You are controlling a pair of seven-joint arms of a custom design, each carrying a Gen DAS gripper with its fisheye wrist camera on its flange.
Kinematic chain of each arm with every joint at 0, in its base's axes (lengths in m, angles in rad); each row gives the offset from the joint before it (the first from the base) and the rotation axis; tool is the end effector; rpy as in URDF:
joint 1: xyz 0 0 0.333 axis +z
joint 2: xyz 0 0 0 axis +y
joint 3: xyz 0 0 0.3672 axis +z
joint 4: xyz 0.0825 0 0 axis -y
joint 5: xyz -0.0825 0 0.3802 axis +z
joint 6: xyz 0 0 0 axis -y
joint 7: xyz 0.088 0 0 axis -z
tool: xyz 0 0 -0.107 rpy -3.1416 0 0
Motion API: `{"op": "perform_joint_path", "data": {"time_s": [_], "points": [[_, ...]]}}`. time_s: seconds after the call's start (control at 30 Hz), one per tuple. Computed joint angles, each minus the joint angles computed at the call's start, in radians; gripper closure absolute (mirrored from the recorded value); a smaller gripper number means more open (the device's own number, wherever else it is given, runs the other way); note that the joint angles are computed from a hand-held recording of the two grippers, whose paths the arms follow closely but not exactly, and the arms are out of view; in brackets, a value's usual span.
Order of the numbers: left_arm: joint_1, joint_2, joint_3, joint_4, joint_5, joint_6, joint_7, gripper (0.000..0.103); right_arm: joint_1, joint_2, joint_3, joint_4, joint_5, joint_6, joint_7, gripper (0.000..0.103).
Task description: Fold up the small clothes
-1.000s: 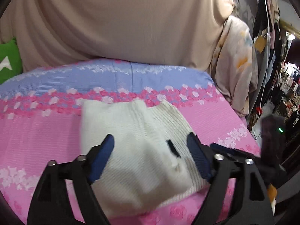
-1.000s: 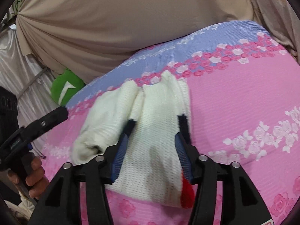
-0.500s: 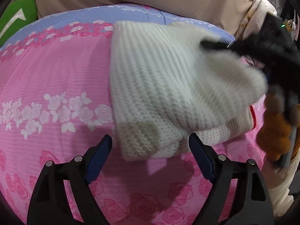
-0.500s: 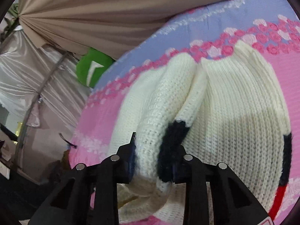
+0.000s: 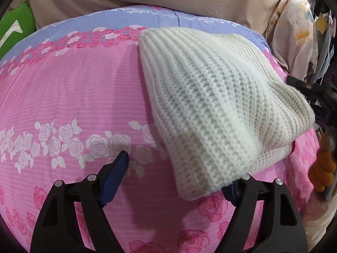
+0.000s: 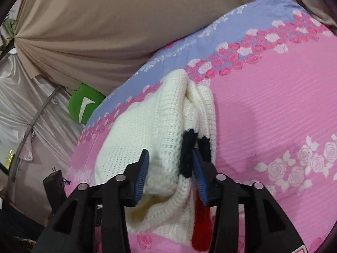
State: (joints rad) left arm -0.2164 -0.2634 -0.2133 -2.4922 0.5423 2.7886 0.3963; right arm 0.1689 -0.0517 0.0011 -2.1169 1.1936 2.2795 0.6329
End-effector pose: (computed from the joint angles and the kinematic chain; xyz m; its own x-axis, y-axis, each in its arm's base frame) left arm 0.4097 -0.2194 0.4885 0.2102 -0.9595 0.1874 -0.7725 -0.2805 -0.5696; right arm 0.5414 0.1155 0.5237 0.4837 -0.6331 -0.6043 -0.8168 -0.0784 -0.5716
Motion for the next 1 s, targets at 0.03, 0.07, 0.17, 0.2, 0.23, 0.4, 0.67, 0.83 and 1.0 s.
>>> {"op": "perform_joint_path", "data": {"time_s": [0.03, 0.07, 0.17, 0.2, 0.23, 0.4, 0.67, 0.83, 1.0], "points": [[0.001, 0.004, -0.002, 0.005, 0.003, -0.009, 0.002, 0.029, 0.001, -0.015, 0.0, -0.015, 0.007, -0.007, -0.015, 0.035], [-0.003, 0.009, 0.0, 0.009, -0.004, -0.01, 0.009, 0.035, 0.007, -0.029, 0.005, -0.03, -0.009, -0.009, -0.013, 0.032], [-0.023, 0.014, 0.019, 0.006, -0.043, 0.013, 0.055, 0.063, 0.033, -0.038, 0.032, -0.061, -0.064, 0.07, -0.004, 0.036], [-0.055, 0.015, 0.051, -0.002, -0.105, 0.044, 0.117, 0.071, 0.041, -0.042, 0.039, -0.075, -0.081, 0.119, -0.011, 0.057], [-0.076, 0.013, 0.069, -0.008, -0.152, 0.061, 0.157, 0.084, 0.043, -0.049, 0.051, -0.083, -0.1, 0.154, -0.003, 0.068], [-0.075, -0.033, 0.064, -0.022, -0.184, 0.043, 0.204, 0.091, 0.019, -0.145, -0.034, -0.144, 0.054, 0.08, -0.133, 0.092], [-0.063, -0.035, 0.015, -0.007, -0.155, -0.029, 0.195, 0.09, -0.002, -0.07, -0.022, -0.167, -0.034, 0.126, -0.065, 0.091], [-0.091, -0.16, 0.008, -0.016, -0.143, -0.071, 0.223, 0.088, -0.018, -0.107, -0.042, -0.161, -0.034, 0.064, -0.081, 0.077], [0.002, -0.124, -0.06, 0.07, 0.006, 0.005, 0.121, 0.079, -0.025, -0.082, -0.051, -0.052, 0.081, 0.052, -0.152, 0.051]]}}
